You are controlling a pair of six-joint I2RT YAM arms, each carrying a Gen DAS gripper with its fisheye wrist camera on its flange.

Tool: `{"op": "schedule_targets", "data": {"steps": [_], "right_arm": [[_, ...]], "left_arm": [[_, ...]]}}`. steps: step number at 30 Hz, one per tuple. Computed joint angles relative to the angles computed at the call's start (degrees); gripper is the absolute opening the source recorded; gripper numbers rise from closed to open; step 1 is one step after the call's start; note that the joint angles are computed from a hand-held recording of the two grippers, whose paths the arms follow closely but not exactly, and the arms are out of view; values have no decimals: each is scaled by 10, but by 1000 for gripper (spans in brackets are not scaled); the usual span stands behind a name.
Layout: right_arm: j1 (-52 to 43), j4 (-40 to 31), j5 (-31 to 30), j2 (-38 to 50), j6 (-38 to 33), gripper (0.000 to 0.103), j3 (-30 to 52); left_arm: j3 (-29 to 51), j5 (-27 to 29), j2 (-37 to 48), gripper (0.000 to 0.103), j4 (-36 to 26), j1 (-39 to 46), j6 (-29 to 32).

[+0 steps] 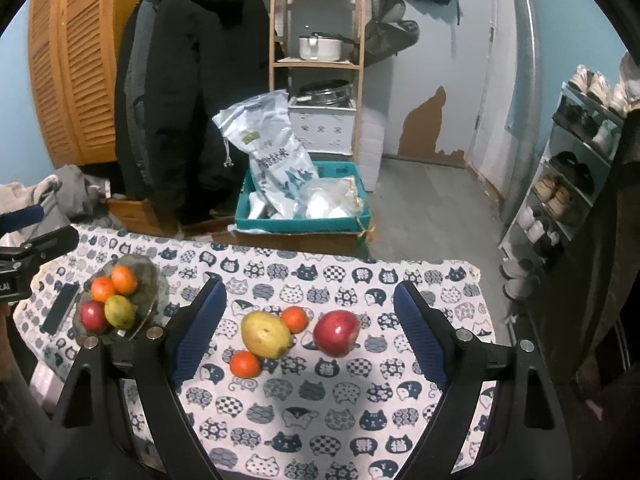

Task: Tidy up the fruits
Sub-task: 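Raise both open tools out of the bowl and back toward the loose fruit, then move both open tools down toward the remaining pear, orange and red apple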

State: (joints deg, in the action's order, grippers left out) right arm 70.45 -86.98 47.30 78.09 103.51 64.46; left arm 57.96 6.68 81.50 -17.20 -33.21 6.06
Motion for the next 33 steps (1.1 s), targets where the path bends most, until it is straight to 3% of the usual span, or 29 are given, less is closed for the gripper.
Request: {"op": "schedule_targets", "data": {"steps": [14,33], "right_arm": [[-10,33,-34,-53,7,85,-77],[-133,277,-160,-128,-109,85,-292]], "left_arm": [[3,-30,73,102,2,-67,-14],[62,-61,287,102,15,-124,-57]]}}
